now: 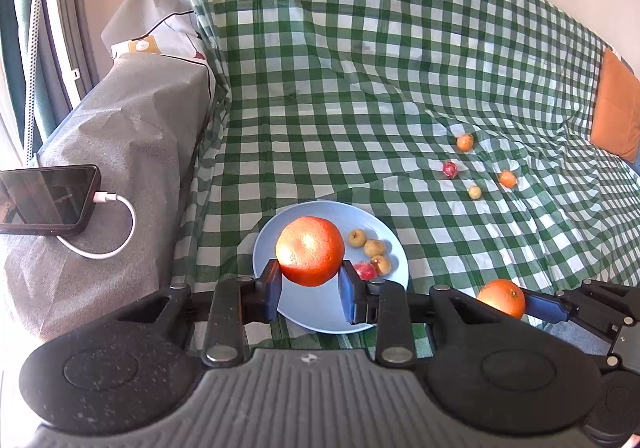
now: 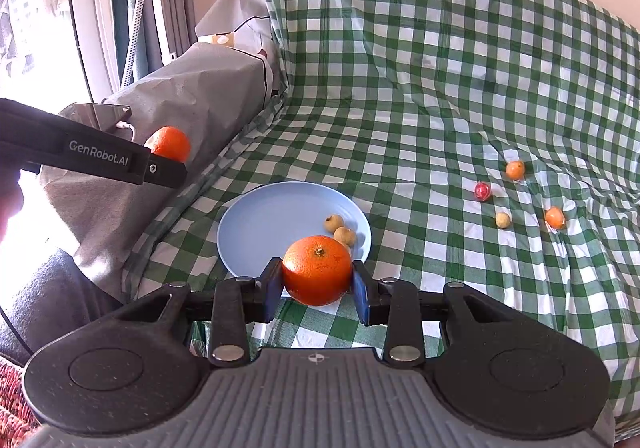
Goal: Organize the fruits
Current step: 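Lower both tangerines onto the blue plate and open both tools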
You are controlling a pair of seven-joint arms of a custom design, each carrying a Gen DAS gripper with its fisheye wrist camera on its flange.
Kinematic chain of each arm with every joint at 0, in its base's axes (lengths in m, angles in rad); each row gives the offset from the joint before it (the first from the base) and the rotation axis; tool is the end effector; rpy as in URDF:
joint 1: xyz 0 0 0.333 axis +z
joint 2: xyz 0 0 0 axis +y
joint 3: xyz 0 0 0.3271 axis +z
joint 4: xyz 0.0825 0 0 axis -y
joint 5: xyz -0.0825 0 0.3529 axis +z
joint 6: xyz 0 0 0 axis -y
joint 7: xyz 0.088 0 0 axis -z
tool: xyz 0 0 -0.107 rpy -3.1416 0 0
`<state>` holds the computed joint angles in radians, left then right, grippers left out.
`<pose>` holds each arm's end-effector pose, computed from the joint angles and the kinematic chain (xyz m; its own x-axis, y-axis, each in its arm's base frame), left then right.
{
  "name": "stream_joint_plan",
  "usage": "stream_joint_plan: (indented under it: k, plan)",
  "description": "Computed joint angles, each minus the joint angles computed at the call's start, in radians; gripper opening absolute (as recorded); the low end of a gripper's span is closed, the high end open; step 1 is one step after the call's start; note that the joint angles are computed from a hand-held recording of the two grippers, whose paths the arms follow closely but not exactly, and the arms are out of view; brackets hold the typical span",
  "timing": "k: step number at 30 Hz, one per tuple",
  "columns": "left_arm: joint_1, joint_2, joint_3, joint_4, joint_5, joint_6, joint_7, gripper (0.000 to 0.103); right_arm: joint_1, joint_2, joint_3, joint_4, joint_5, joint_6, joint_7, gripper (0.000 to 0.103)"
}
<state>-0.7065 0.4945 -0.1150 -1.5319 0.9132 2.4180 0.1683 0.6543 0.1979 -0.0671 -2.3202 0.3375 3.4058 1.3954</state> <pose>0.4933 -0.5020 0.4385 0.0062 -0.9992 0.0387 -0.7197 -0.0313 -0.6936 0.4791 0.2758 0.3969 0.4122 -0.9099 -0.0477 -0.5972 -0.2303 -0.7683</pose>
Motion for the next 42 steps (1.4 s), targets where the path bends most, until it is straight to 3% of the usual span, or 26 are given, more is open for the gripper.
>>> stream_joint_plan:
  k: [13,23,34,35,36,37,38,39,41,42]
  plan:
    - [0.025,0.1,0.021,0.109,-0.087,-0.007,0.099,0.034,-0.064,0.113,0.024,0.14,-0.146,-0.083,0.103,0.037]
    - [0.045,0.225,0.044,0.233,-0.219,-0.01,0.231,0.034,-0.152,0.235,0.083,0.288,-0.277,-0.169,0.196,0.038]
    - [0.052,0.402,0.059,0.45,-0.364,-0.113,0.417,0.034,-0.205,0.372,0.126,0.462,-0.354,-0.287,0.227,0.038]
    - [0.054,0.413,0.06,0.463,-0.376,-0.118,0.433,0.041,-0.213,0.383,0.134,0.477,-0.358,-0.301,0.223,0.038]
    - [0.053,0.417,0.064,0.468,-0.382,-0.118,0.442,0.06,-0.227,0.395,0.151,0.495,-0.359,-0.317,0.214,0.039]
    - [0.047,0.41,0.075,0.458,-0.379,-0.115,0.436,0.074,-0.241,0.406,0.168,0.512,-0.36,-0.335,0.203,0.039]
    - [0.035,0.404,0.092,0.454,-0.369,-0.117,0.419,0.097,-0.252,0.414,0.181,0.524,-0.36,-0.342,0.191,0.046]
    - [0.019,0.388,0.113,0.433,-0.345,-0.104,0.386,0.102,-0.25,0.416,0.18,0.531,-0.363,-0.348,0.186,0.054]
    - [0.006,0.35,0.127,0.384,-0.305,-0.075,0.353,0.103,-0.238,0.408,0.165,0.53,-0.372,-0.352,0.182,0.08]
    - [0.01,0.337,0.117,0.375,-0.303,-0.08,0.366,0.103,-0.224,0.395,0.148,0.515,-0.376,-0.336,0.191,0.083]
